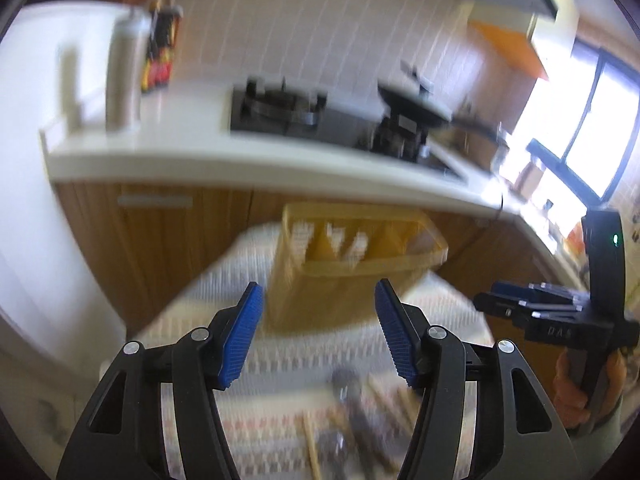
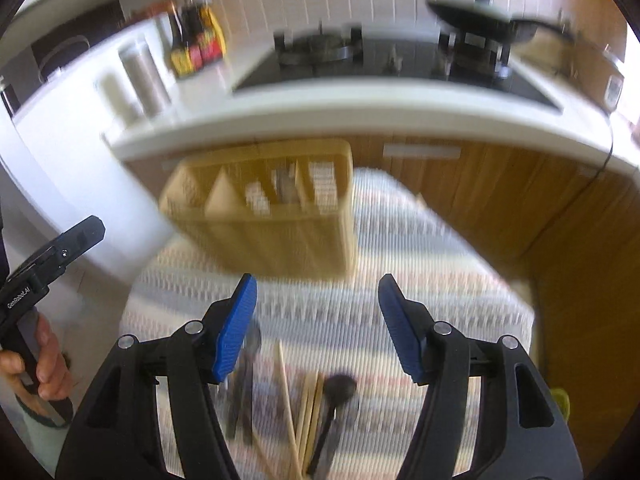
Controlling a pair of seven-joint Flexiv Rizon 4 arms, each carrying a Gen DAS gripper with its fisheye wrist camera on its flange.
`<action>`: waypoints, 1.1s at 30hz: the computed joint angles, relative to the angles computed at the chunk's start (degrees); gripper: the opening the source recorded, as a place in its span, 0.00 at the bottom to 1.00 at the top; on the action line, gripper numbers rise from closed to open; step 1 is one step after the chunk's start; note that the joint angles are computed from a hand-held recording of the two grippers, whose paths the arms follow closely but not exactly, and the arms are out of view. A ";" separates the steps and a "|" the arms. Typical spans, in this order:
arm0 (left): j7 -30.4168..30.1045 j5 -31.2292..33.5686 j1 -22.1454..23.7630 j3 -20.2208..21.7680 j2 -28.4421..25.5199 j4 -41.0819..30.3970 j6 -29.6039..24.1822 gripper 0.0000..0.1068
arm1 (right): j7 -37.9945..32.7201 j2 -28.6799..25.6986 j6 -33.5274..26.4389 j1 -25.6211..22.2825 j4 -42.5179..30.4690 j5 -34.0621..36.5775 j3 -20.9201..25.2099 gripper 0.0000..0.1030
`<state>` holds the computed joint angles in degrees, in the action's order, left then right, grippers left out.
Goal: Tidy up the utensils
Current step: 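Grasp a black spoon with the right gripper while the left gripper grasps a chopstick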
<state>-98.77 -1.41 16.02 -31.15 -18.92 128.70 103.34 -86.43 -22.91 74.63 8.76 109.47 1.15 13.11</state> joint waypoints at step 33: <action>16.29 -15.00 -24.07 19.87 -8.18 -4.15 -24.26 0.32 | -0.61 -8.58 -21.06 2.17 -2.18 4.25 -1.02 0.20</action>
<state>-82.49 -16.40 -8.05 -11.28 -27.10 124.54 79.08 -87.04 -31.49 53.57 10.93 107.29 5.40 12.09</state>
